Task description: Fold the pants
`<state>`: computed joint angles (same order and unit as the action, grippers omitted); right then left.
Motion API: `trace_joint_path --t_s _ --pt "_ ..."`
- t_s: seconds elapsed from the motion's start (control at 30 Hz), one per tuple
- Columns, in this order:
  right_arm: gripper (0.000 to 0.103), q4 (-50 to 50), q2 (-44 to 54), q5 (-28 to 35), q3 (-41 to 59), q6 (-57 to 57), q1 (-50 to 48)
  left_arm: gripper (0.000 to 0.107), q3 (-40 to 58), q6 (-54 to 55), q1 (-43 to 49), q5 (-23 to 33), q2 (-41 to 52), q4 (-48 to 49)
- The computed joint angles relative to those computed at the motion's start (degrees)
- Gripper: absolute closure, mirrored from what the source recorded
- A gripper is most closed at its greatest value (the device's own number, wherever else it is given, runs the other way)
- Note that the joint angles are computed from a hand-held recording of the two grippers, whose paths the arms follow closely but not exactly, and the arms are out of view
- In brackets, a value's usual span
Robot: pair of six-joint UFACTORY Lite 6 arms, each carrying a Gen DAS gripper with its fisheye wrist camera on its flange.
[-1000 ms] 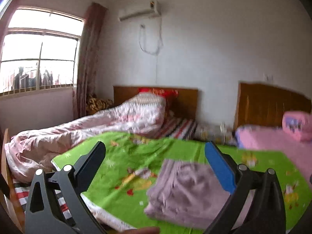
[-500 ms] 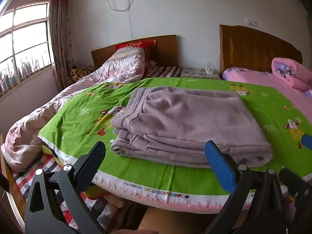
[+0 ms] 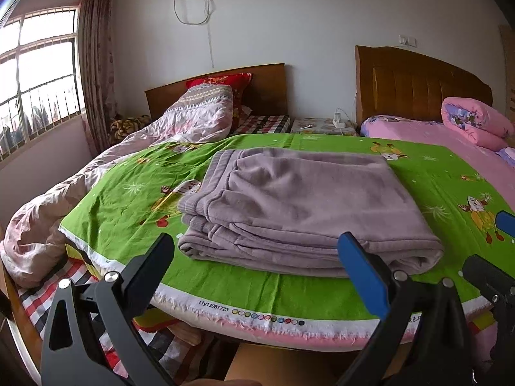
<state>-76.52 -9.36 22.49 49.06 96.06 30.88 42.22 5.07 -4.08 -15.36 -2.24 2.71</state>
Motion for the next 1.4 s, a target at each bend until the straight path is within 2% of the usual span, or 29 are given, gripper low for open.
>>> trace_joint_path --t_s 0.63,1.27,1.33,1.4 --pt "0.005 0.3 0.4 -0.3 -0.2 -0.5 -0.1 0.005 -0.1 -1.1 0.1 0.0 0.6 0.9" --pt "0.005 5.1 2.3 4.0 1.4 -4.9 1.2 0.005 0.4 -1.3 0.2 0.3 1.5 1.1" --pt "0.005 6.8 2.7 3.0 1.8 -6.9 0.7 0.005 0.4 -2.3 0.3 0.4 1.6 2.2" --pt "0.005 10.5 3.0 -0.9 2.1 -11.4 -0.7 0.005 0.5 -3.3 0.4 0.4 1.7 3.3"
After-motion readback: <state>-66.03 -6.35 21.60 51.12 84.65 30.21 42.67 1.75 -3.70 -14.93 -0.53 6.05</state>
